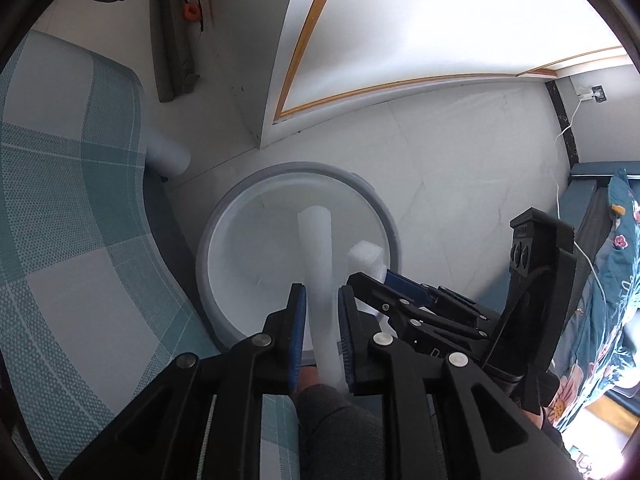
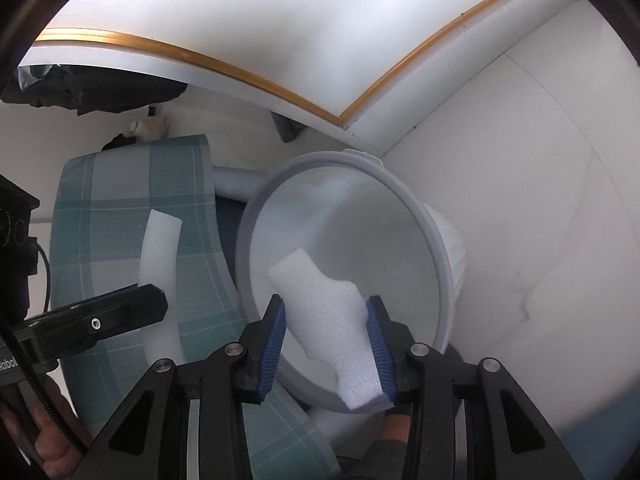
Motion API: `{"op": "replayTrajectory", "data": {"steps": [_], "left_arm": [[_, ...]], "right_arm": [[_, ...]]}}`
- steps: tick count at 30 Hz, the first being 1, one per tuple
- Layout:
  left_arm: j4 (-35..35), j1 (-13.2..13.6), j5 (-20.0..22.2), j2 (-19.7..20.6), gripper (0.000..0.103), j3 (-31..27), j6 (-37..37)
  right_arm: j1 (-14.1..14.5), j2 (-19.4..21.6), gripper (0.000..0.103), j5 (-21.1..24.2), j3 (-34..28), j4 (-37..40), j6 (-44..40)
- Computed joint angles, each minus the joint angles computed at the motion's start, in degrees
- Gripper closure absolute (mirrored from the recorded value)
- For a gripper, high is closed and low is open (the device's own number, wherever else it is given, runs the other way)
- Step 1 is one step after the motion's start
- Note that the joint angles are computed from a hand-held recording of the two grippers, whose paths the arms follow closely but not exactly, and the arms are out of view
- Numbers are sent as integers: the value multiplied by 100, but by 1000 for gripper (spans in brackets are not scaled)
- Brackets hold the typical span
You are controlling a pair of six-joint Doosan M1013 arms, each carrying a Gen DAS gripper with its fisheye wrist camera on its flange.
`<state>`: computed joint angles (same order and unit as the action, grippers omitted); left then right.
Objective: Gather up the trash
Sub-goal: 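Carry the foam piece with the right gripper over the white bin and open, then raise the right gripper from the bin back over the table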
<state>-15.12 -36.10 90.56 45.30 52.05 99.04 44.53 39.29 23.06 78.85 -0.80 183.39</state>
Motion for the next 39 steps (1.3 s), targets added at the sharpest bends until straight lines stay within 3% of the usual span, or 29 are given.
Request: {"op": "replayTrajectory", "data": {"steps": [2, 6, 7, 11, 20, 27, 29, 31, 39], "left_arm": [[-16, -4, 26, 17, 85, -46, -63], [-18, -4, -111, 3, 60, -27, -42], [-51, 3, -172, -26, 58, 2, -48], [3, -5, -249, -45, 58, 31, -23], [14, -29, -879, -353, 58, 265, 332], [143, -21, -1836, -926, 58, 730, 590], [157, 9, -2085, -1066, 53, 844, 609], [225, 50, -2398, -1251, 42, 988, 584], [375, 340, -3521, -1913, 31, 1557, 429]], "right_arm": [[16, -17, 53, -111, 69, -151, 190], [55, -66, 36, -345, 173, -699, 787], [59, -89, 33, -386, 208, -646, 742], [80, -98, 33, -252, 206, -424, 583], [281, -408, 33, 408, 359, -1481, 1629], [494, -650, 29, 1720, -6, -2707, 2165], [549, -685, 29, 2109, -160, -2985, 2190], [627, -692, 28, 2707, -416, -3253, 2147], [945, -515, 28, 4578, -1597, -4291, 1474]]}}
